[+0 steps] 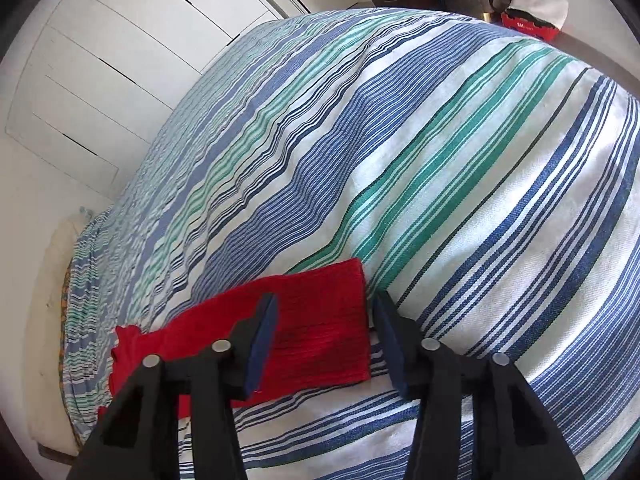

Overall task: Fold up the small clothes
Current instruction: 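Pull the sleeve outward with the right gripper and release it flat, then grasp the other sleeve cuff with the left gripper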

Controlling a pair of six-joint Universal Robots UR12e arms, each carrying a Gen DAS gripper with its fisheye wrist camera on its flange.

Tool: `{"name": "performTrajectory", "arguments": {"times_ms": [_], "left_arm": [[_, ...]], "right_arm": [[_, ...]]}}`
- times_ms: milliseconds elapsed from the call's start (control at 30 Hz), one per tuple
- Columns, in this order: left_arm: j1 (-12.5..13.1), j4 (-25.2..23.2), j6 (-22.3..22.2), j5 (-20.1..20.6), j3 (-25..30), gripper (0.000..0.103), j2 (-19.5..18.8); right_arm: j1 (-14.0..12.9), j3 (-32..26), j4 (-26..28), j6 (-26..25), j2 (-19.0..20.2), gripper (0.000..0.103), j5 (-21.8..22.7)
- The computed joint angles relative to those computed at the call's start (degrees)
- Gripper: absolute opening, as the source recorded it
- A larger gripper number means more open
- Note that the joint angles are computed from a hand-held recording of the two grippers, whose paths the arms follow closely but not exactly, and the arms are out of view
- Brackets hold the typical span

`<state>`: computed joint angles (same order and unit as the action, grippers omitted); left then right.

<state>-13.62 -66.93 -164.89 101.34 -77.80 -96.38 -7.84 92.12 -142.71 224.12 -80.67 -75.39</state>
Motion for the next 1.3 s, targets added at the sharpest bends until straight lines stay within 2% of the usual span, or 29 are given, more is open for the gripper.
{"name": "performTrajectory", "arguments": {"times_ms": [167,233,333,400,433,467,500,533,633,733,833,900,1000,1033,1067,1133,1233,1300], "left_arm": [[0.1,0.3,-0.6,-1.6,-0.1,0.102,0.0],[-0.1,0.1,-0.1,-2.0,-0.2,0.102,0.0],[-0.4,0.6,1.1,-2.0,-0.5,0.102,0.1],[-0.5,1.0,1.3,-1.8,-0.6,0.102,0.2],[-0.5,1.0,1.1,-1.7,-0.6,0.102,0.3],[-0.5,0.9,0.9,-1.5,-0.5,0.102,0.3],[-0.5,1.1,0.7,-1.0,-0.6,0.102,0.4],[-0.4,1.6,0.6,-0.4,-0.7,0.102,0.5],[0.3,1.8,-0.7,-0.1,-1.1,0.102,1.0],[1.3,-1.0,-2.4,-2.0,-0.7,0.102,0.7],[1.4,-0.7,-2.1,-2.0,-0.8,0.102,0.7],[1.6,0.6,-1.8,-2.2,-1.2,0.102,1.1],[2.3,1.3,-2.7,-2.7,-1.9,0.102,1.7],[2.6,1.3,-3.0,-2.9,-2.1,0.102,1.9],[2.8,1.3,-3.2,-3.0,-2.5,0.102,2.1],[3.3,1.4,-3.3,-3.4,-3.1,0.102,2.4],[4.0,1.8,-3.1,-4.3,-3.8,0.102,2.9],[4.4,2.7,-2.9,-5.5,-4.4,0.102,3.1]], "right_arm": [[-2.2,5.4,-5.1,10.2,-3.7,0.064,3.5],[-2.7,6.5,-6.0,10.3,-4.1,0.063,5.8],[-2.5,5.6,-2.7,7.2,-3.3,0.058,8.5],[-2.2,5.2,-2.7,7.8,-2.7,0.05,7.8],[-2.3,5.4,-4.1,9.2,-2.3,0.035,8.7],[-2.6,5.6,-5.4,10.7,-1.7,0.005,11.2],[-2.6,5.3,-4.7,11.2,-1.3,0.004,12.6],[-2.2,4.6,-2.6,9.8,-1.3,0.004,11.6],[-1.0,3.8,-0.8,7.2,-2.7,0.004,5.7],[0.5,1.1,10.6,1.4,-2.8,0.004,-1.9],[1.3,0.3,12.4,0.2,-2.0,0.004,-4.9],[2.2,-1.2,13.6,-0.8,-1.2,0.011,-7.1],[3.3,-3.1,16.5,-2.7,-0.8,0.03,-9.9],[4.1,-3.9,18.1,-3.1,-1.0,0.035,-12.7],[4.9,-4.5,19.3,-3.5,-1.2,0.048,-16.2],[6.4,-4.6,19.7,-4.4,-2.4,0.058,-22.3],[9.3,-4.4,17.8,-7.0,-4.1,0.058,-26.2],[12.5,-5.4,16.2,-9.3,-4.1,0.058,-28.2]]}}
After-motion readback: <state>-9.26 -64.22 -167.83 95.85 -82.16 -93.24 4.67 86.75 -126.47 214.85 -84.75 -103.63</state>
